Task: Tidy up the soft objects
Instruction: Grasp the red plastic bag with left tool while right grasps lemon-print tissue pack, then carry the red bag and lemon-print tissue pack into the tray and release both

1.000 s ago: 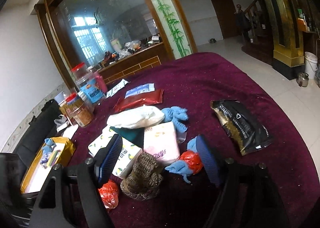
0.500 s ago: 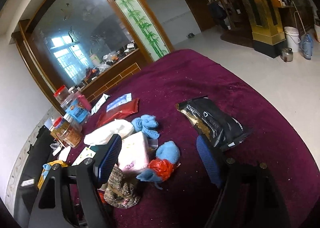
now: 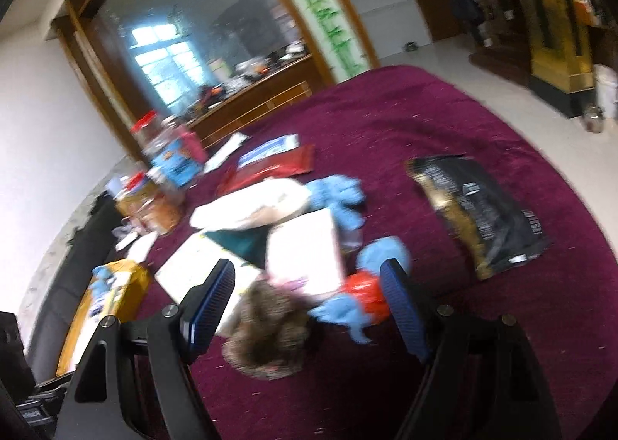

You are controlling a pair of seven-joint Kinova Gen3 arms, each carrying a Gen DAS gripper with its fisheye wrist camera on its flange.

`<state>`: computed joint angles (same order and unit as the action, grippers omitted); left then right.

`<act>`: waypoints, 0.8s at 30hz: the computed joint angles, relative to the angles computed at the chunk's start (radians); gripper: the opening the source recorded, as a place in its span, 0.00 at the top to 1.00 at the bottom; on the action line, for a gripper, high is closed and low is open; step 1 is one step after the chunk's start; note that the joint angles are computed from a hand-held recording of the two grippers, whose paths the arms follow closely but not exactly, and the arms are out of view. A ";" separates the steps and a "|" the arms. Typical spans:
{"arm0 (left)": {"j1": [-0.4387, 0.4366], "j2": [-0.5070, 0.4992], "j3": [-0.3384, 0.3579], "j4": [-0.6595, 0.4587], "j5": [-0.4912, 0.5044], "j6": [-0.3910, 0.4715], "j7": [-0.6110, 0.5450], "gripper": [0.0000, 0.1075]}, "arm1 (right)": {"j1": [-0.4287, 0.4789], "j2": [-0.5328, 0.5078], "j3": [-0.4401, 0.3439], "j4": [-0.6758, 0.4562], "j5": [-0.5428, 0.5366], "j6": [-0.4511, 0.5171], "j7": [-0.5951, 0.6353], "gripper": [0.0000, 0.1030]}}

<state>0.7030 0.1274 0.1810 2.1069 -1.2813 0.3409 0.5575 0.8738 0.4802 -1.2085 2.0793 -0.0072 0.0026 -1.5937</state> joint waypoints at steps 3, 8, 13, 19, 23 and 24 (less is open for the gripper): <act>0.006 -0.034 0.019 0.021 0.027 0.046 -0.019 0.62 | 0.030 0.041 -0.079 -0.064 -0.007 0.121 0.033 0.26; -0.023 -0.096 0.069 0.091 -0.048 0.071 0.083 0.62 | -0.177 0.013 0.007 -0.230 0.167 0.324 -0.023 0.23; -0.073 -0.149 0.120 0.154 -0.086 0.082 0.174 0.62 | -0.408 0.018 0.140 -0.363 0.358 0.515 -0.072 0.23; -0.131 -0.226 0.182 0.210 -0.018 0.128 0.173 0.62 | -0.599 -0.051 0.375 -0.365 0.234 0.500 0.033 0.30; -0.177 -0.292 0.223 0.258 0.033 0.162 0.194 0.62 | -0.685 -0.091 0.506 -0.354 0.097 0.490 0.134 0.34; -0.189 -0.308 0.228 0.268 0.048 0.164 0.188 0.62 | -0.687 -0.100 0.515 -0.348 0.080 0.486 0.143 0.35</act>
